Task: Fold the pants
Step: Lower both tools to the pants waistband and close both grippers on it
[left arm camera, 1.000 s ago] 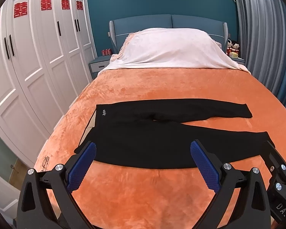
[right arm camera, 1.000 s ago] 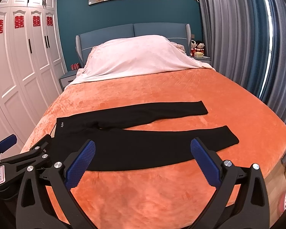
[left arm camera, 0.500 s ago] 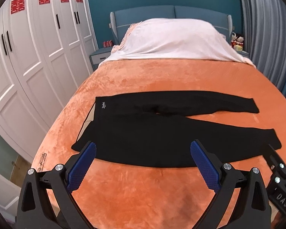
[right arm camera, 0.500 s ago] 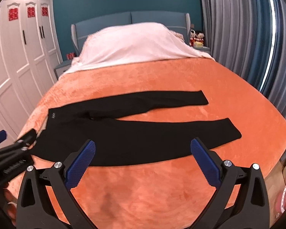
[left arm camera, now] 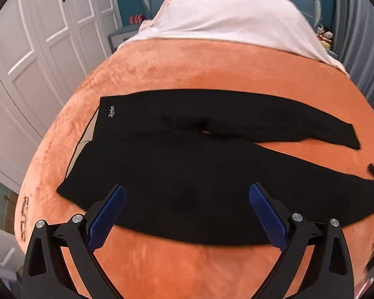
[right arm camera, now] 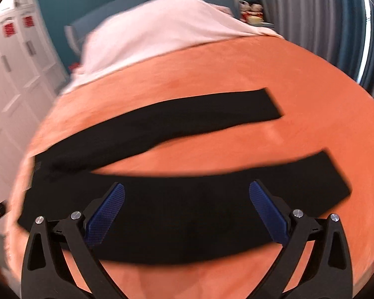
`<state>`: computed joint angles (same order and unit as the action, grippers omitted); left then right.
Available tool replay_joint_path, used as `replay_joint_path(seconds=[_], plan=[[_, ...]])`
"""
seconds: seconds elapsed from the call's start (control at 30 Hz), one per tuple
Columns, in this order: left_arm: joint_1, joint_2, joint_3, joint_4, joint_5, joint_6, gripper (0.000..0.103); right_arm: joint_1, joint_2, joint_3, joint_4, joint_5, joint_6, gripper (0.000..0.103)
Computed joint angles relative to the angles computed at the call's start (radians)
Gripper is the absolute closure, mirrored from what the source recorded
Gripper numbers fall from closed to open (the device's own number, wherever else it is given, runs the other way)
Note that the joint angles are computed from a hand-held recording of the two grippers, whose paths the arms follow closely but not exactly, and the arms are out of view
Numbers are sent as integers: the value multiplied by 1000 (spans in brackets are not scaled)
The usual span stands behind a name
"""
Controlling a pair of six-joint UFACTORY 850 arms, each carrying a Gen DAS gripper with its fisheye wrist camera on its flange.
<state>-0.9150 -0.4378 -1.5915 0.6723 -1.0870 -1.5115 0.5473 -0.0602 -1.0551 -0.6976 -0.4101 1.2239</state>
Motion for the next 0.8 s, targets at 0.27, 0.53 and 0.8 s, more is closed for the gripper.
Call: replay_joint_path(seconds=[0.27,0.53,0.8], plan=[[222,-32,60,-70,84,78,6,-290,-355,-333,206,40,-412,12],[403,-21,109,-44,118,89,6,-370,-663,-678,554,-80,-666,22],[597,-145,-8,12,89,212,6,-350,-714,-734,427,-99,-577,25]])
